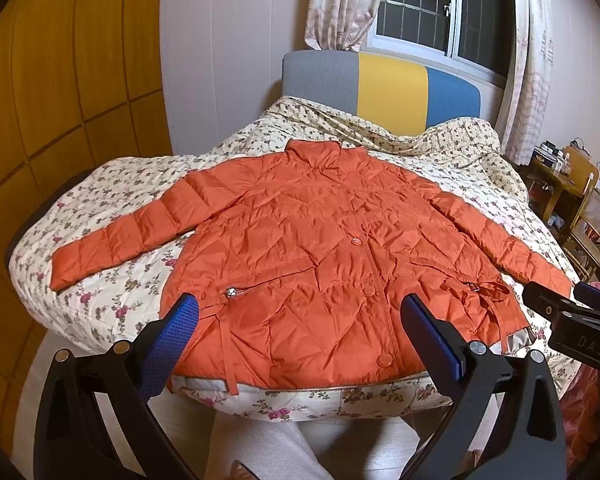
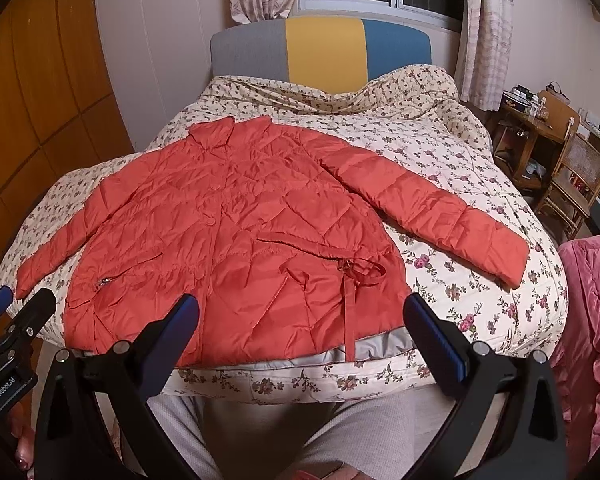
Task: Fold large clothes
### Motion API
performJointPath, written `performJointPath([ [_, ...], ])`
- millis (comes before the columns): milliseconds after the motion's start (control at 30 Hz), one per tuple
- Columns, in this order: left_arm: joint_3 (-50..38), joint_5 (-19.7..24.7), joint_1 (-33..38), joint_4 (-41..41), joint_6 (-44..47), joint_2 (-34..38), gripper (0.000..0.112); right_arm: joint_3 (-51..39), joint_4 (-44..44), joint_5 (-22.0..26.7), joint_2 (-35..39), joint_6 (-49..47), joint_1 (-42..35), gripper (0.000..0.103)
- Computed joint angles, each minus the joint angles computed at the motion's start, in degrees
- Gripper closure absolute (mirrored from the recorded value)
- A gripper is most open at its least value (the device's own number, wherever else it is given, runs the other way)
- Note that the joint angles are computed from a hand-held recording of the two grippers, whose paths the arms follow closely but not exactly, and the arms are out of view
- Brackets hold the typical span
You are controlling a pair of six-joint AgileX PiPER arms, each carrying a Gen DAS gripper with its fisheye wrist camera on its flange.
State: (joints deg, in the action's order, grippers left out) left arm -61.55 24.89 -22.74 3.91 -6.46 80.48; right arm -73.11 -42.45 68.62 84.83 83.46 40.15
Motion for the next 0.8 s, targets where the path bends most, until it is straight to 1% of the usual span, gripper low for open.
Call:
performJointPath([
  [433, 1.48, -1.16, -0.96, 0.24, -0.99, 0.06, 0.012, -0.32, 1.14, -0.64, 0.47, -1.26, -0.8, 0.002],
  [533, 0.67, -0.54, 0.72, -3.55, 3.39, 0.45, 0.012, -0.13, 1.41, -1.05, 0.48, -1.37, -1.16, 0.002],
  [800, 0.67, -0.24, 0.96, -4.31, 4.25, 0.46, 0.012, 0.22, 1.66, -1.28, 0.44, -1.54, -1.34, 0.002],
])
